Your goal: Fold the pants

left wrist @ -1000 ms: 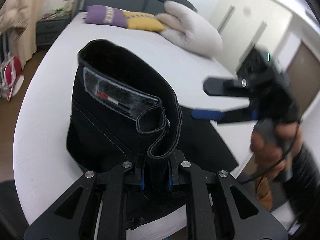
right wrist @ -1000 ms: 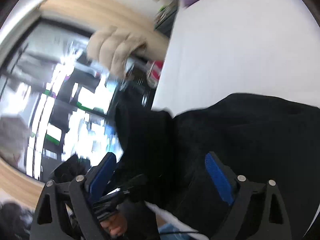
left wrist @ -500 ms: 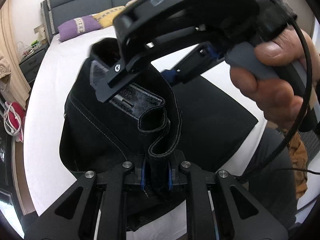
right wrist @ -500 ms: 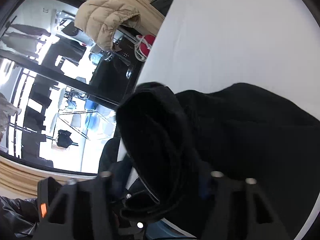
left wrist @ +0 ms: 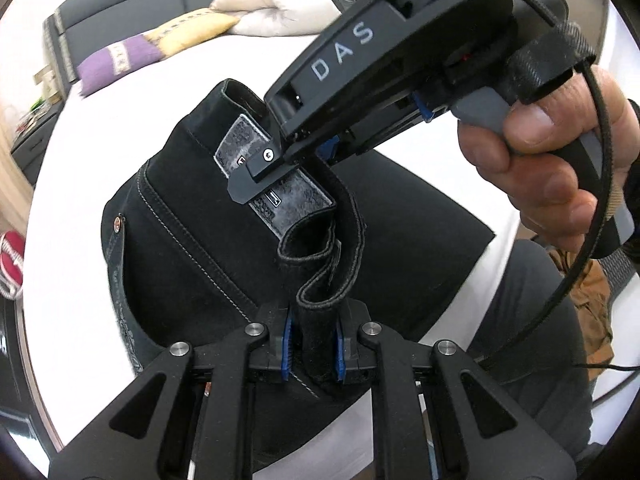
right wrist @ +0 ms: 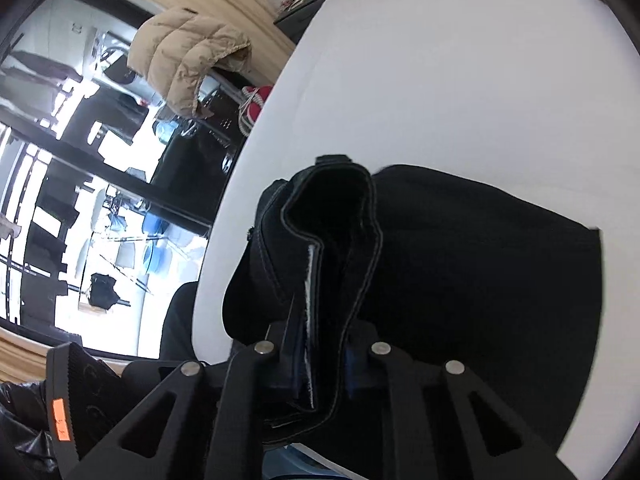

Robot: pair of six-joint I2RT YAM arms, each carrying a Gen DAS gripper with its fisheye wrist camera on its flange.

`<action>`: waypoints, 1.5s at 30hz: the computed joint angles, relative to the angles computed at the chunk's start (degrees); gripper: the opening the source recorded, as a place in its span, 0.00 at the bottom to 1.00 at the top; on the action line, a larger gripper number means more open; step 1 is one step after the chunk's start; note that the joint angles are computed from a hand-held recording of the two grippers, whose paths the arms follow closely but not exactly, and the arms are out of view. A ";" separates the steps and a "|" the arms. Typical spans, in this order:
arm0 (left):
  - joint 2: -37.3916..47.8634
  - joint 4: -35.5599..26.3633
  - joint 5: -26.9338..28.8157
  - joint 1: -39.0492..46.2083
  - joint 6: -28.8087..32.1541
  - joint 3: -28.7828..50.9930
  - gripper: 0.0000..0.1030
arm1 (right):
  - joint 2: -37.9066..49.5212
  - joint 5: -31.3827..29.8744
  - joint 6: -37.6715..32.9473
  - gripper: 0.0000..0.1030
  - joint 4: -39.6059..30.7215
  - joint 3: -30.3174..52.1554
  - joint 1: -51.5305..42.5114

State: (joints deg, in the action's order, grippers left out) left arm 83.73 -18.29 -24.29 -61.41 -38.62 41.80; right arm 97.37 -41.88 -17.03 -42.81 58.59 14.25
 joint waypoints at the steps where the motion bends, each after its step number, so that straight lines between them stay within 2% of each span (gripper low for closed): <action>1: 2.06 0.86 0.95 0.27 0.97 1.48 0.13 | 0.38 -0.01 -1.24 0.16 -0.49 -0.14 -1.59; 9: 17.09 2.81 5.88 1.79 6.05 15.66 0.13 | 7.67 1.43 -9.57 0.16 -4.97 3.87 -12.22; 15: 23.85 1.89 7.73 2.36 8.95 24.02 0.13 | 11.74 2.40 -14.81 0.16 -8.52 8.00 -17.38; 20: 24.75 1.94 9.47 3.08 10.21 24.82 0.13 | 14.13 2.69 -18.61 0.15 -11.02 9.77 -20.52; 27: 22.31 0.64 9.92 3.75 10.44 22.66 0.13 | 17.93 1.44 -18.29 0.15 -10.66 11.02 -20.46; 31: 24.58 1.63 9.41 3.08 10.29 23.56 0.13 | 21.75 -0.06 -19.96 0.15 -11.96 13.03 -21.83; 38: 24.60 1.11 8.94 2.44 10.12 24.10 0.13 | 20.36 1.37 -20.66 0.16 -12.84 13.16 -21.80; 41: 25.23 1.01 10.05 3.03 9.69 24.20 0.14 | 22.95 0.92 -20.65 0.18 -12.88 14.09 -22.32; 43: 24.34 2.81 10.96 3.41 9.68 22.55 0.16 | 24.74 -1.45 -22.20 0.19 -13.14 14.09 -23.54; 45: 21.20 4.93 13.63 4.39 8.99 19.55 0.21 | 25.54 -3.88 -22.89 0.27 -14.70 14.35 -25.05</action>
